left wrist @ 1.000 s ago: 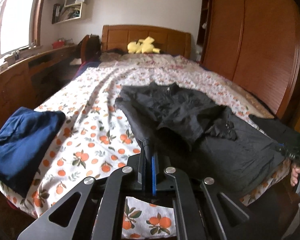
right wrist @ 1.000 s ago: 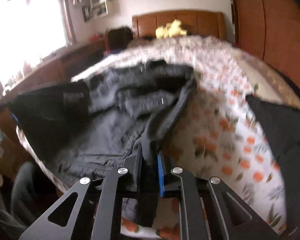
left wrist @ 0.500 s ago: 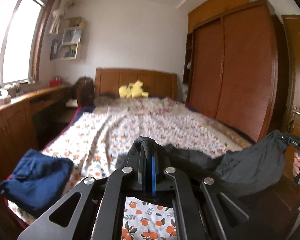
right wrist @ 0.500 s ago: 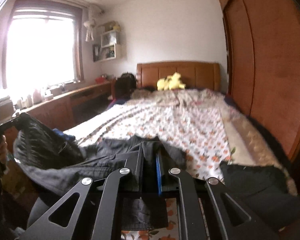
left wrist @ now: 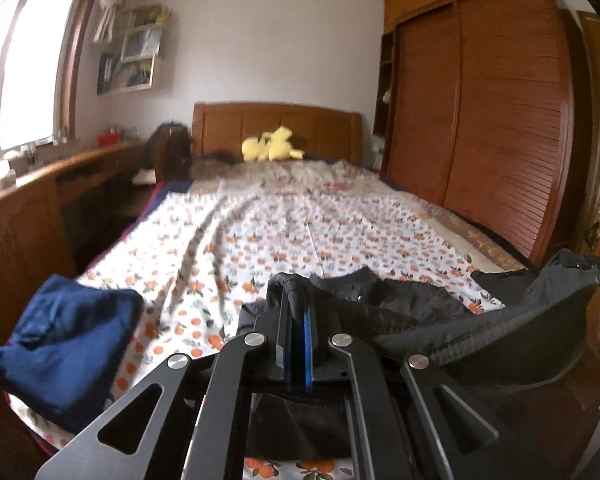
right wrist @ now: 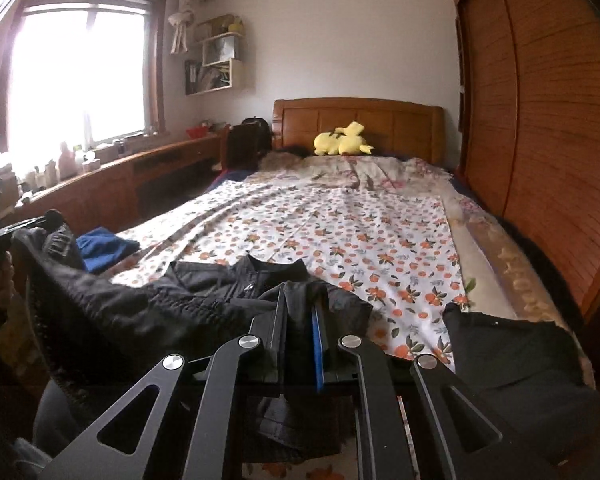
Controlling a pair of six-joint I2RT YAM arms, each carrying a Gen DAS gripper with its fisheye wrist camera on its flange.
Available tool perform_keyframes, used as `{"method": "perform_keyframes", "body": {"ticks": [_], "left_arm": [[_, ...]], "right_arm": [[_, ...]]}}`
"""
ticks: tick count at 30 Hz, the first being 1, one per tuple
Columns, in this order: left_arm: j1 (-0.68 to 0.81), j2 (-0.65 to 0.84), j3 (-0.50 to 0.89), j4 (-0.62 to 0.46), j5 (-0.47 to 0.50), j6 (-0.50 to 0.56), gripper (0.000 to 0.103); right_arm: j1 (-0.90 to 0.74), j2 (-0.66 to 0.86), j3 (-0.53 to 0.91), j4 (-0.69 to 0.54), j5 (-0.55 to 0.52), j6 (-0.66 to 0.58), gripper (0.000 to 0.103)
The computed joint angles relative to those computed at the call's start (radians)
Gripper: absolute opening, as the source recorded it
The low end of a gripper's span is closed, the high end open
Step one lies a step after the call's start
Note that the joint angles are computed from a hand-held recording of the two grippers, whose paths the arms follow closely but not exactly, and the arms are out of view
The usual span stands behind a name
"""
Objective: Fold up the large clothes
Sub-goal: 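Lift the jacket hem with the left gripper while the right gripper grasps and lifts the collar end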
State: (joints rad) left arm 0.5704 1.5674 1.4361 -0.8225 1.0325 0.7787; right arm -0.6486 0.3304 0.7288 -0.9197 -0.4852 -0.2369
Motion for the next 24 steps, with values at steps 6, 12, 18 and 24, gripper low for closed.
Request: {"method": "perform_keyframes", "body": {"ticks": [6, 12, 18, 24], "left_arm": [[-0.122, 0.189, 0.163, 0.122, -0.092, -0.148, 0.004], [-0.223, 0.360, 0.377, 0.149, -0.147, -0.249, 0.004], [-0.296, 0.495, 0.539, 0.157, -0.209, -0.301, 0.004], [-0.349, 0.627, 0.712, 0.125, -0.254, -0.335, 0.004]], "right_arm": [[0.182, 0.184, -0.029, 0.245, 0.218, 0.128, 0.008], [0.216, 0.424, 0.010, 0.431, 0.277, 0.155, 0.009], [0.251, 0.634, 0.048, 0.577, 0.331, 0.161, 0.009], [0.246, 0.805, 0.105, 0.662, 0.336, 0.171, 0.009]]}}
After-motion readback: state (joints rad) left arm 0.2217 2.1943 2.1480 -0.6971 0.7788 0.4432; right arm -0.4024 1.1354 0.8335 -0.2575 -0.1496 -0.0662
